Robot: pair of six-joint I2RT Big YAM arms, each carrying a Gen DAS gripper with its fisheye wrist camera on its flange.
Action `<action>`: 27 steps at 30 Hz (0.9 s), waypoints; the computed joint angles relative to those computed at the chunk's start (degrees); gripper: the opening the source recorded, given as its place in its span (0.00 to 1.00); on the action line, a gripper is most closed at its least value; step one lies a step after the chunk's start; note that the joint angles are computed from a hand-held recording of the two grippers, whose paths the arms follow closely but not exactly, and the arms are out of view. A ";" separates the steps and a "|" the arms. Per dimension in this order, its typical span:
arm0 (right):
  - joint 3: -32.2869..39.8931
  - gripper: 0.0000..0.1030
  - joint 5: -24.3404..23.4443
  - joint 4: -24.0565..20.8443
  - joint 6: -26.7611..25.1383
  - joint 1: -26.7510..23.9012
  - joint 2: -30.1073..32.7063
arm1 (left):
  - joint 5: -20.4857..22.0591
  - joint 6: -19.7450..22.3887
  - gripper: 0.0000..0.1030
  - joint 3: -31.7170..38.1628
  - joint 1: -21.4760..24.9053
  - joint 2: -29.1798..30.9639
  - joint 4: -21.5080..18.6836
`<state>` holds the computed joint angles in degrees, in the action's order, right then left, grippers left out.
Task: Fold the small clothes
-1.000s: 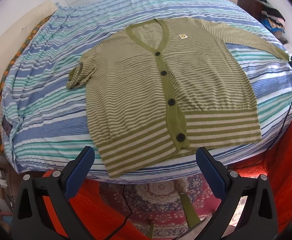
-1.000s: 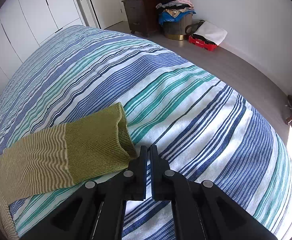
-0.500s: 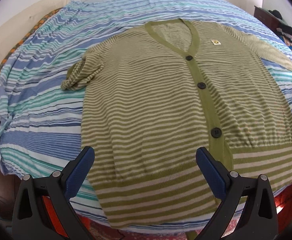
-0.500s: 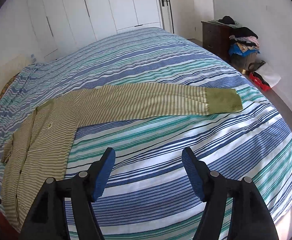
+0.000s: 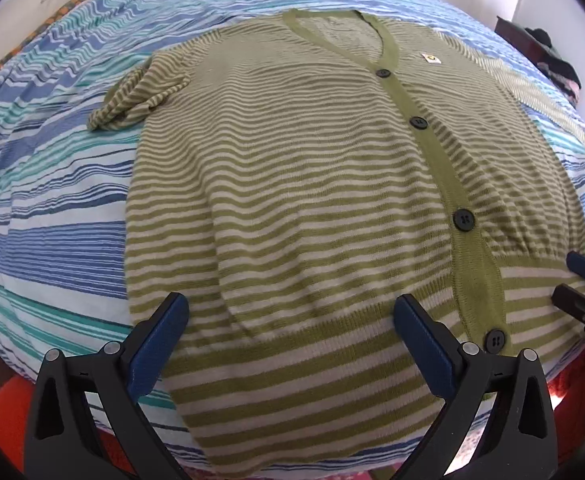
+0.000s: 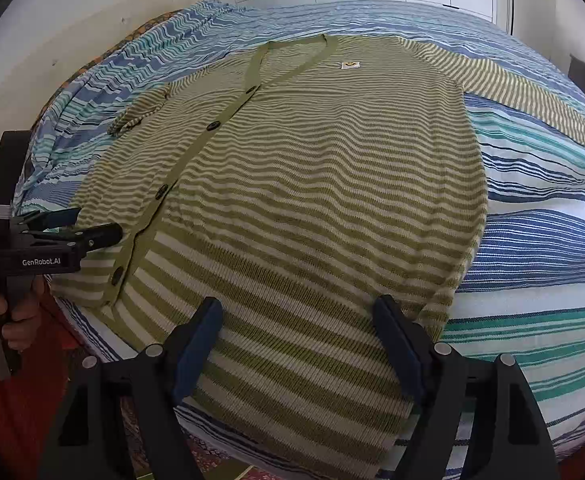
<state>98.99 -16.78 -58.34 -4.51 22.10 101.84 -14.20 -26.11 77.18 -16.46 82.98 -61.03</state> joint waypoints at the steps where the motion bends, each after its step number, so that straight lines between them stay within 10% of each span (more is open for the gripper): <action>1: 0.24 0.75 -0.43 -0.20 0.64 -0.23 0.17 | -0.89 2.14 0.99 -0.09 1.20 -0.96 0.20; 9: -2.51 0.87 3.02 2.70 -1.12 1.40 -1.28 | -12.10 24.34 0.99 10.15 15.07 6.71 -2.86; 18: -2.37 0.92 3.84 3.18 -1.57 1.91 -0.82 | -14.06 28.38 0.94 15.08 20.35 14.30 0.49; 24: -2.45 0.98 5.55 3.62 -1.89 2.75 -0.51 | -13.25 33.38 0.68 14.43 19.63 15.56 6.59; 27: -2.64 0.98 5.93 3.79 -1.99 2.88 -0.58 | -4.79 31.01 0.06 17.39 20.47 16.41 3.81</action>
